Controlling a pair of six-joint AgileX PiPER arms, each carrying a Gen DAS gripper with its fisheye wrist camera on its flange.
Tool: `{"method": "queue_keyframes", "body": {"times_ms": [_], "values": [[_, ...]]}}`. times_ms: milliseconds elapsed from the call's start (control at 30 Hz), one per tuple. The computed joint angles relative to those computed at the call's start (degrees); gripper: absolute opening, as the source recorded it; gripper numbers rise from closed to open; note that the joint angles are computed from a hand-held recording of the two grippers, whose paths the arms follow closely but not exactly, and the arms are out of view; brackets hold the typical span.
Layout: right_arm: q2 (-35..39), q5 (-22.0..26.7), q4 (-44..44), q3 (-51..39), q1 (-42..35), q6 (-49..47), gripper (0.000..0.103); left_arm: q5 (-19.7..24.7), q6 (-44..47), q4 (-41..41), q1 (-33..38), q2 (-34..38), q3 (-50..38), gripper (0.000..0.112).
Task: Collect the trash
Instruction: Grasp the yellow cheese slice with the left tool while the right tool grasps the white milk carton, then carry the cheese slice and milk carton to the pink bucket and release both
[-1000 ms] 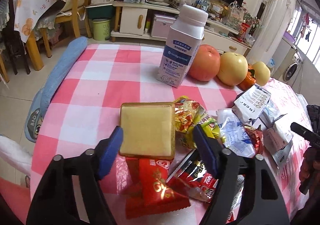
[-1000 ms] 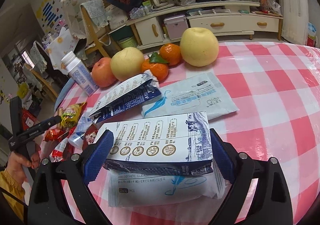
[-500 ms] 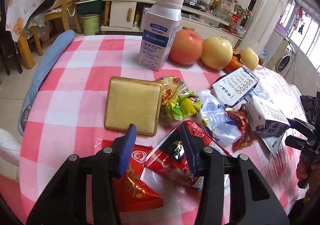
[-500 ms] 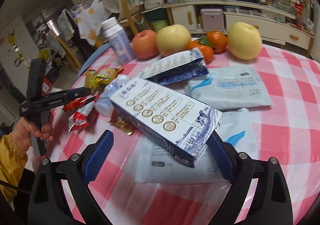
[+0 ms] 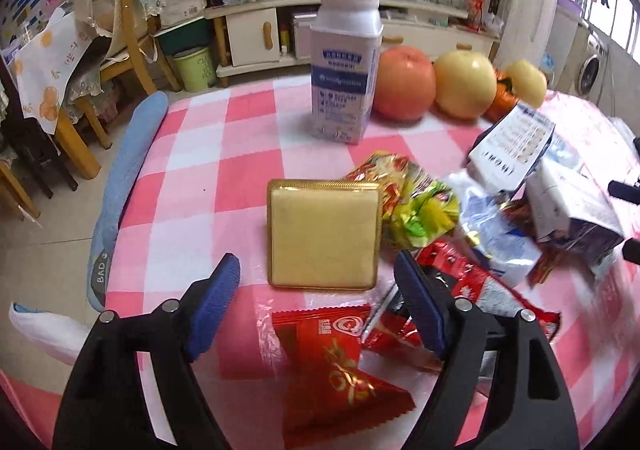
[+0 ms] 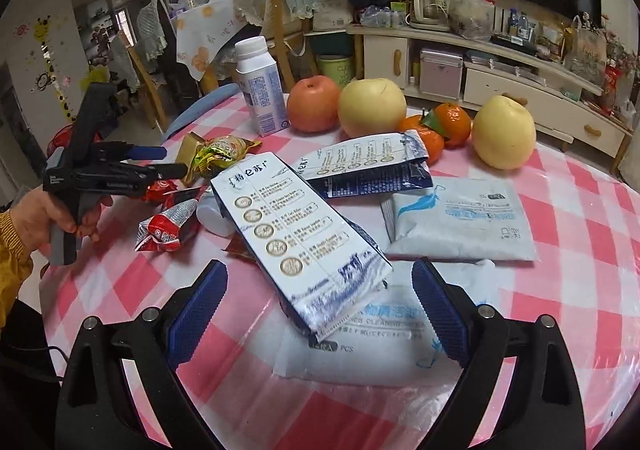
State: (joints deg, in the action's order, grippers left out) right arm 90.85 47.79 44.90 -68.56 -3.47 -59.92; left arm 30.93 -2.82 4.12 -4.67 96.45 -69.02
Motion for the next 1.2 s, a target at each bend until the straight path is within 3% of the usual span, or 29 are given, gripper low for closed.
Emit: {"method": "queue_keyframes", "body": {"times_ms": [200,267,467,700,967,1200], "values": [[1.4,-7.2,-0.6,0.2,4.1,-1.0,0.093,-0.2,3.9,-3.5,0.8,1.9,-1.7,0.076],[3.2,-6.9,-2.3,-1.2,5.3,0.1,0.093,0.4,3.6,-2.7,0.5,2.6,-2.3,0.064],[5.7,-9.1,-5.7,-2.2,8.1,3.1,0.092,-0.6,2.1,-1.8,0.1,2.7,-1.8,0.063],[4.6,-8.7,-6.9,-1.5,8.9,4.1,0.068,-1.7,-1.0,-1.8,-0.1,0.7,0.4,0.063],[1.4,-8.7,-8.6,0.2,10.8,6.4,0.067,-2.1,-3.9,-2.6,0.8,-6.5,4.8,0.063],[-3.1,-11.2,-9.1,3.5,12.1,9.2,0.067,0.1,-5.8,-3.7,2.3,-17.4,9.2,0.063]]}}
